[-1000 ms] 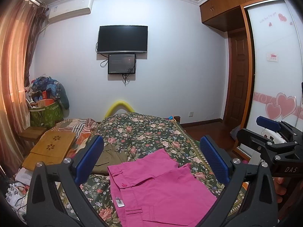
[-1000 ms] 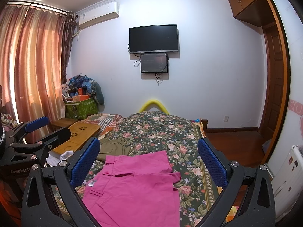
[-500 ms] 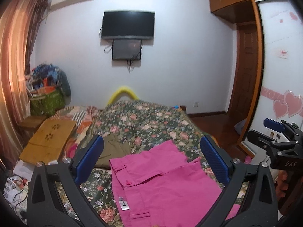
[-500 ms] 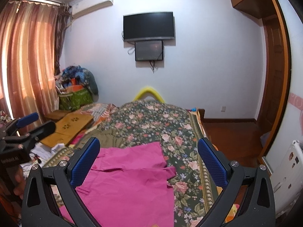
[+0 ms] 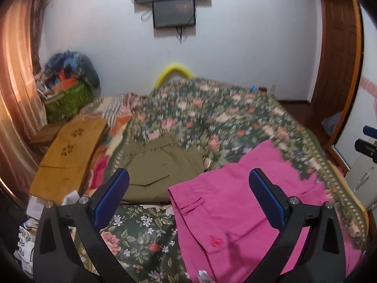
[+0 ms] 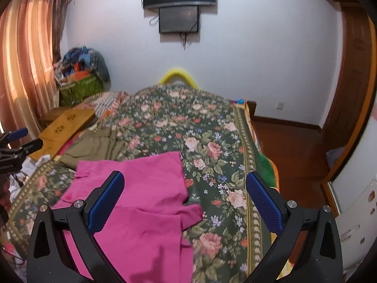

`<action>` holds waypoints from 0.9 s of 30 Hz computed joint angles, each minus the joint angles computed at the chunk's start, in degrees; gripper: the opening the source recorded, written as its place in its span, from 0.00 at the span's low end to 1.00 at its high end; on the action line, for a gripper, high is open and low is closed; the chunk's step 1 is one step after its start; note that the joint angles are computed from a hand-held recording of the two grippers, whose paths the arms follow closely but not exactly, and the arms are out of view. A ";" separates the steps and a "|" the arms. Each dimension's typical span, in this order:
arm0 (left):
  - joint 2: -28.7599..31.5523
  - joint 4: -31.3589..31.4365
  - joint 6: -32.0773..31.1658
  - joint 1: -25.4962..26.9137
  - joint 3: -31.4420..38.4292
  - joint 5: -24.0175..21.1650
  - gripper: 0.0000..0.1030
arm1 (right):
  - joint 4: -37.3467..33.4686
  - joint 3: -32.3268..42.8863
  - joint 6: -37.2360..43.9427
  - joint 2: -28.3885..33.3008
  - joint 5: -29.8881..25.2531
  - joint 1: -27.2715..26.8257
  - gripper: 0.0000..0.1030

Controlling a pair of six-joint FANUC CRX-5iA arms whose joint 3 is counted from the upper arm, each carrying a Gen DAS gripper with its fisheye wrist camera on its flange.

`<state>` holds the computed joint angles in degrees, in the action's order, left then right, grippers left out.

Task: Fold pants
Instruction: 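Lower both grippers onto the pink pants edge and close them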

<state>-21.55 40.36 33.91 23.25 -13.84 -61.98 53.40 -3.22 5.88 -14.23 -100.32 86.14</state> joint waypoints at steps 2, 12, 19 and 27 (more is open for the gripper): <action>2.92 -2.30 1.23 -1.38 1.21 0.56 1.00 | -2.20 -1.21 2.36 -1.02 3.05 -2.97 1.00; 12.80 -11.18 4.36 -5.71 5.09 3.36 0.81 | -14.28 -2.48 17.16 -0.65 20.93 -19.72 0.98; 18.68 -15.05 7.83 -6.87 8.50 -0.44 0.57 | -25.76 0.34 28.41 3.22 27.15 -30.27 0.76; 21.57 -13.52 8.16 -5.92 8.80 -4.02 0.46 | -32.12 2.57 35.13 7.15 29.36 -36.24 0.74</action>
